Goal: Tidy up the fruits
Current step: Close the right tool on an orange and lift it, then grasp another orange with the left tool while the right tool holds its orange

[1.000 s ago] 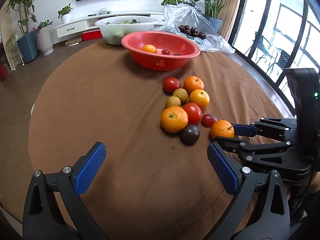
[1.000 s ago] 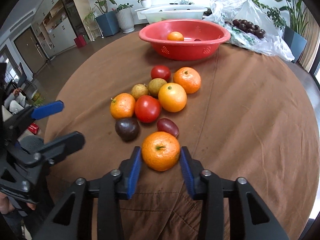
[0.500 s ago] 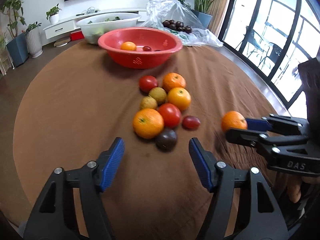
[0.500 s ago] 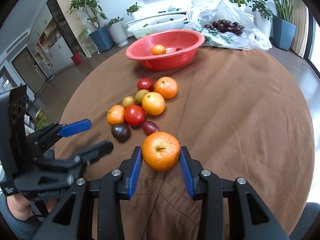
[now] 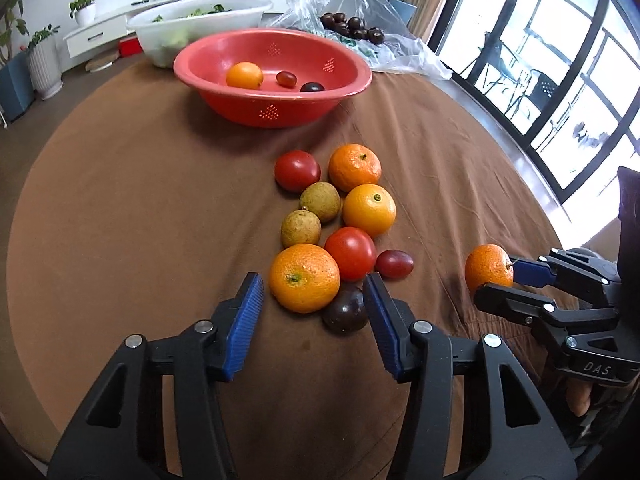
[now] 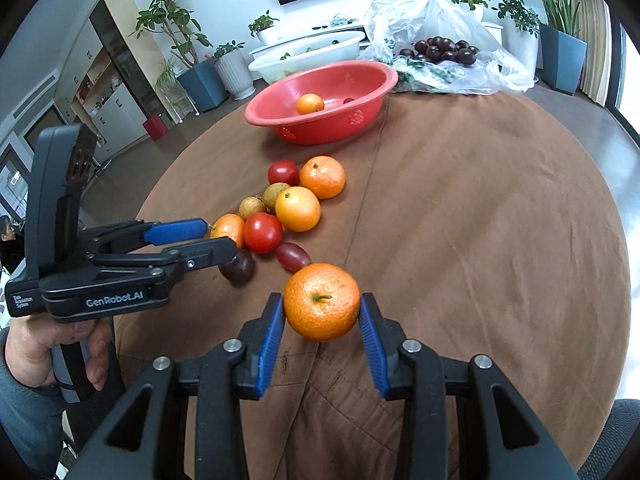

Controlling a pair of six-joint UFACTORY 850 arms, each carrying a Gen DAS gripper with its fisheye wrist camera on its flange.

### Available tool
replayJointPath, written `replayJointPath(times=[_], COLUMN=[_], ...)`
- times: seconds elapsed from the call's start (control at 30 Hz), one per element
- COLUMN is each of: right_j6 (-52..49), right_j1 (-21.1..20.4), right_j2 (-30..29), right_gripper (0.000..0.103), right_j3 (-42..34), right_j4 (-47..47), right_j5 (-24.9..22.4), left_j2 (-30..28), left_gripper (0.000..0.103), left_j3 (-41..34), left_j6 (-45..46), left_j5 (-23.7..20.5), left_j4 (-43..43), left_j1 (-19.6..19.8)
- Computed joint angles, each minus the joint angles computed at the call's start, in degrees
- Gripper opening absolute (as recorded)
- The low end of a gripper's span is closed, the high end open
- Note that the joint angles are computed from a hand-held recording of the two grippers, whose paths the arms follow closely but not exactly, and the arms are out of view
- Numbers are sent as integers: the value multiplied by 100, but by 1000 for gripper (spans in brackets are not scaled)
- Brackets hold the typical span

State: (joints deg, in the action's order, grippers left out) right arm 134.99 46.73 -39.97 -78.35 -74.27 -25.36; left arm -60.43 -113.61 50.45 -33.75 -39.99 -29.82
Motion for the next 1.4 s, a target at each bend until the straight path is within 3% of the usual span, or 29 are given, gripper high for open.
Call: replayJointPath(times=[0.1,0.6,1.1,1.4], right_j6=[75,22,69,64], right_j1=[-8,-7,-22,-24], right_j2=[2,-52,-48,-46], right_gripper=[41,41,41,41], right_j3=[24,-22,-11,-12], right_j4=[-38,28,-13,-17], right_j5=[21,51,72,69], left_j2=[-140,-695,-736,-594], left_gripper=[44,42,38,35], left_j3=[-222,-1126,-1163,-922], left_j6=[-78,-416,-381,-203], left_j5=[-158,-782,-906,-741], left_j4=[-24,169,34,-47], left_j1=[34,45,97,92])
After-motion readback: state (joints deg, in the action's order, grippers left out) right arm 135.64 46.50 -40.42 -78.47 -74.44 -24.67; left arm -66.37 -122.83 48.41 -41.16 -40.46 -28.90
